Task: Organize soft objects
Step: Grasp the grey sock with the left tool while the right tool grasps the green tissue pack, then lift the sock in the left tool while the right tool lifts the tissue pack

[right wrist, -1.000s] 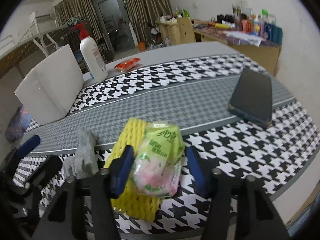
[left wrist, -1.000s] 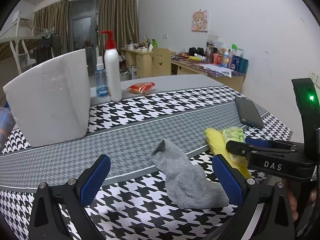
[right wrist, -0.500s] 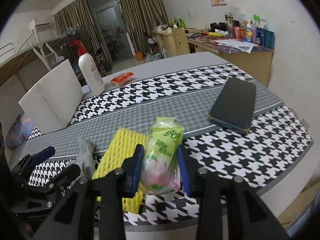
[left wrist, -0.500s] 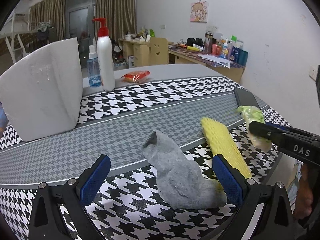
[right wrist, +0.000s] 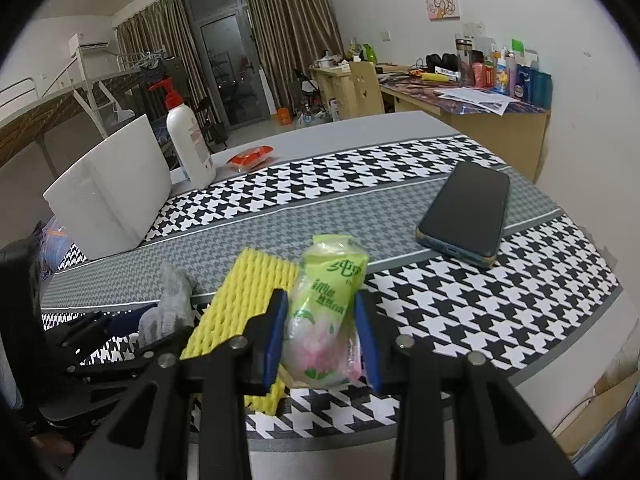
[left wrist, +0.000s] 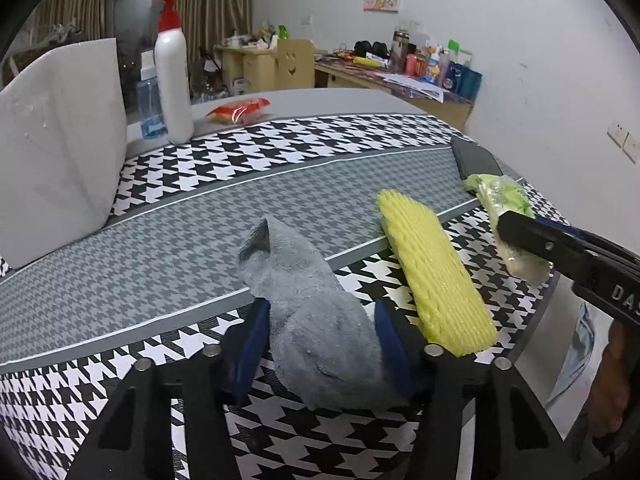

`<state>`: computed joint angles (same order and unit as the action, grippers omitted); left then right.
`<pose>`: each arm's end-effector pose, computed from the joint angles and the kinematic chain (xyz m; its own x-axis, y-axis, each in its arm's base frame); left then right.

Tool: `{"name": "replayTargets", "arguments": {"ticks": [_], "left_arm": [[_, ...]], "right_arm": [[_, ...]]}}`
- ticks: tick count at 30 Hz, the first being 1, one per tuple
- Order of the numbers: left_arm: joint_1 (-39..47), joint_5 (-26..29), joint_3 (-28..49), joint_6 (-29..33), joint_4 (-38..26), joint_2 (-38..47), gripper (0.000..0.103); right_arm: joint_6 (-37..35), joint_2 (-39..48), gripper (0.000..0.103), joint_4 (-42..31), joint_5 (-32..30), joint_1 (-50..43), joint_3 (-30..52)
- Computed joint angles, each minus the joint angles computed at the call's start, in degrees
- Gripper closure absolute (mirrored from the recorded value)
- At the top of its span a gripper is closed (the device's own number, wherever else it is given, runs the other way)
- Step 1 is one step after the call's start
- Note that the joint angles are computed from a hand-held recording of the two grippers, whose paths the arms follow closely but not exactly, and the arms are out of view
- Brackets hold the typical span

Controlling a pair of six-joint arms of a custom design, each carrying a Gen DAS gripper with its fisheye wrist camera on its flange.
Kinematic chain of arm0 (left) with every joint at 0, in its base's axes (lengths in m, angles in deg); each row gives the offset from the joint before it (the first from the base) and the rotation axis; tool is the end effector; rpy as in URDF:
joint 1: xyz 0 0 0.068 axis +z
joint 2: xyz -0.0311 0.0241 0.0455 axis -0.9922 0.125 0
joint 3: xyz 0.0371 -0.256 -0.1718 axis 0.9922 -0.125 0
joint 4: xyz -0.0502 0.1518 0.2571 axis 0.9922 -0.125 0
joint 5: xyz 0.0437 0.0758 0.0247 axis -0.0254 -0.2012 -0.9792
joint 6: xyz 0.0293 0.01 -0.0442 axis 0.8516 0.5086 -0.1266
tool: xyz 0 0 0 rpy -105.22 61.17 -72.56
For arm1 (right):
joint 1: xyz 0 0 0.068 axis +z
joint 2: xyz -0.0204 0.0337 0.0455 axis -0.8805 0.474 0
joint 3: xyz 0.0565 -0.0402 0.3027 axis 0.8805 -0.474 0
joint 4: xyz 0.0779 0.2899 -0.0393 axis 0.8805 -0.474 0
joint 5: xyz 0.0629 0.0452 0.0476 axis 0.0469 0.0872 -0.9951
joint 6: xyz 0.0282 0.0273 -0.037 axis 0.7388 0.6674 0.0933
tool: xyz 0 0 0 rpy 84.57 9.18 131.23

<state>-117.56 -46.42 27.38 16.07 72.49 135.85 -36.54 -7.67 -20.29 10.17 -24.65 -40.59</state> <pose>0.2868 -0.2026 0.1112 -0.6360 0.3837 -0.6695 0.5862 0.8045 -0.0958 0.2227 0.1461 0.1431 -0.6080 0.2741 -0.7451 0.2067 0.9608 0.1847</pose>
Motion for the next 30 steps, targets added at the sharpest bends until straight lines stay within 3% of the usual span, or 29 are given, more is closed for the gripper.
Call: {"name": "replayTargets", "arguments": {"ticks": [4,9,30], "left_arm": [[-0.37,-0.40,-0.11,0.03,0.02,-0.07,0.062],[-0.53,0.29,-0.93,0.53,1.28,-0.31,0.082],[1.81,0.16,-8.30,2.88,6.64,-9.46,0.085]], "right_arm": [[0.08,-0.31,0.064,-0.03,0.06,0.16,-0.13],[0.74,-0.42,0.064,-0.32,0.88,1.11,-0.37],[3.20,0.94,0.064,-4.36,6.22,7.47,3.30]]}}
